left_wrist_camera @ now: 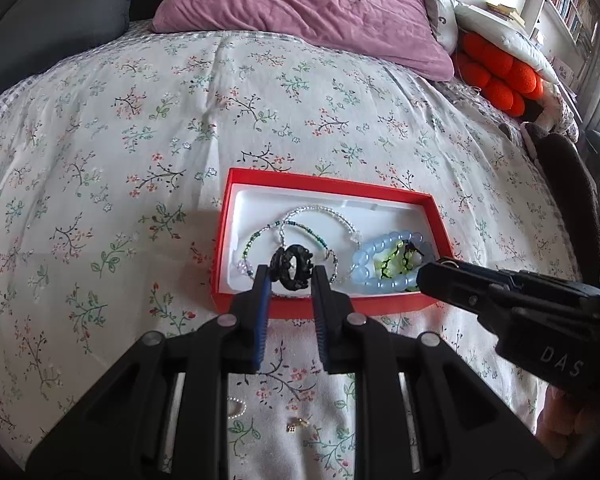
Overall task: Organize jewelry
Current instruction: 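Lower the black hair clip into the red box and open the left tool, then withdraw both tools from the red box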
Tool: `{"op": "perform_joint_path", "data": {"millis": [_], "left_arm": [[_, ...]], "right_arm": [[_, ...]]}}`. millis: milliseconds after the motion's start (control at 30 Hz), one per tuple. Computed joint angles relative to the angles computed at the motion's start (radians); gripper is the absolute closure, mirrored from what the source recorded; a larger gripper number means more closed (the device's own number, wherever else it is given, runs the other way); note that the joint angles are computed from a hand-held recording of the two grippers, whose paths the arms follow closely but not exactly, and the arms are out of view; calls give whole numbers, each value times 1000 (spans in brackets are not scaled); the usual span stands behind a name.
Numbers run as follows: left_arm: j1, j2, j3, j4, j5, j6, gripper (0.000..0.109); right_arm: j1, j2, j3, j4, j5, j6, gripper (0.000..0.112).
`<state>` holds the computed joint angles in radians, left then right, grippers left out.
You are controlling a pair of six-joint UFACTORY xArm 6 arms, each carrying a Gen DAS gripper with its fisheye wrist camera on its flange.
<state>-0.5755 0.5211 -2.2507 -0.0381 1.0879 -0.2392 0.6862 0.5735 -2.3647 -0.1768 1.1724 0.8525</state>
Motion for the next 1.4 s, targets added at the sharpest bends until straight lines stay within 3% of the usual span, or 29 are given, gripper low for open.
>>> {"op": "perform_joint_path", "data": {"millis": [333,800,1067,1267,1333,1400], "left_arm": [[-14,94,-133,50,44,-11,87],[-19,112,-164,78,49,-8,86],[-16,91,-139,89,45,-10,69],[-19,47,-84,104,16,-13,50],[-18,31,-66,106,9,-13,48],[-17,8,-37,103,-2,-16,44]], "right_arm": [[-17,59,-69,-8,36,3,97],[-19,55,-62,-20,41,0,96],[-21,23,-30,-20,29,4,93],[-17,-36,47,-35,-3,2,77],[-16,-64,85,-42,-21,8,62],[-14,-88,116,-50,-36,13,55]]}}
